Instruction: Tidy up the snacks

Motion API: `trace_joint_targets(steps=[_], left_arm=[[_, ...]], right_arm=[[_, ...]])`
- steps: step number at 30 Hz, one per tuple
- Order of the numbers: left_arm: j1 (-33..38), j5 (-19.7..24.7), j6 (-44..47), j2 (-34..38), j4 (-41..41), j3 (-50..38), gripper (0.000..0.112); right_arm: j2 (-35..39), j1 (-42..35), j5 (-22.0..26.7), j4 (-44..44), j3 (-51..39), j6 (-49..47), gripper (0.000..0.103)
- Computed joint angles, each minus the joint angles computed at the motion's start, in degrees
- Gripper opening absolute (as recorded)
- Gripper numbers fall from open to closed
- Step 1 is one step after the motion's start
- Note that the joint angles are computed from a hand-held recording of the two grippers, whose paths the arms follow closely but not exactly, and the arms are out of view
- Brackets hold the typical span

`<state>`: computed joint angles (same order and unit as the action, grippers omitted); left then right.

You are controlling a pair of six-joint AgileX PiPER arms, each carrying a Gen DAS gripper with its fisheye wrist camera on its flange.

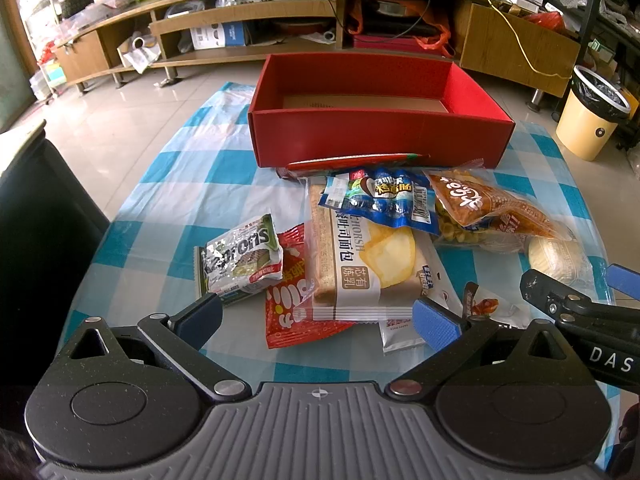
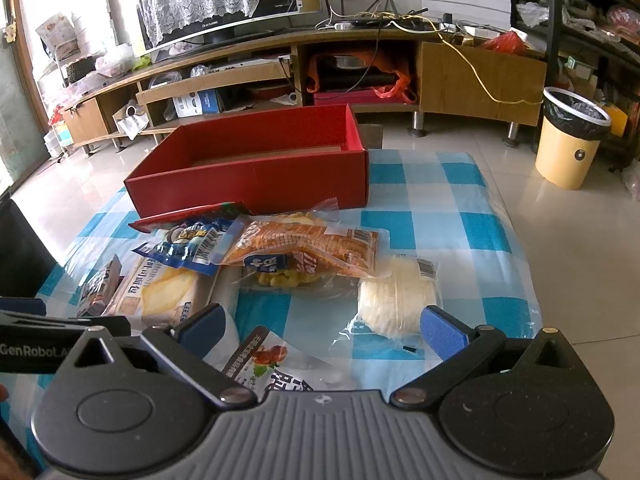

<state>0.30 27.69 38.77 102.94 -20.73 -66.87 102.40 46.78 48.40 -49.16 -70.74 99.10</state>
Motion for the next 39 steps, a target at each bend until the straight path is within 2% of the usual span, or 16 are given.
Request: trace_joint_targets(steps=[39], left_arm=[[0.82, 0.41, 1.23, -0.04, -0.55, 0.08, 0.102]], right_arm=[[0.09, -0.78, -1.46, 2.19, 0.14, -1.23, 0.101]])
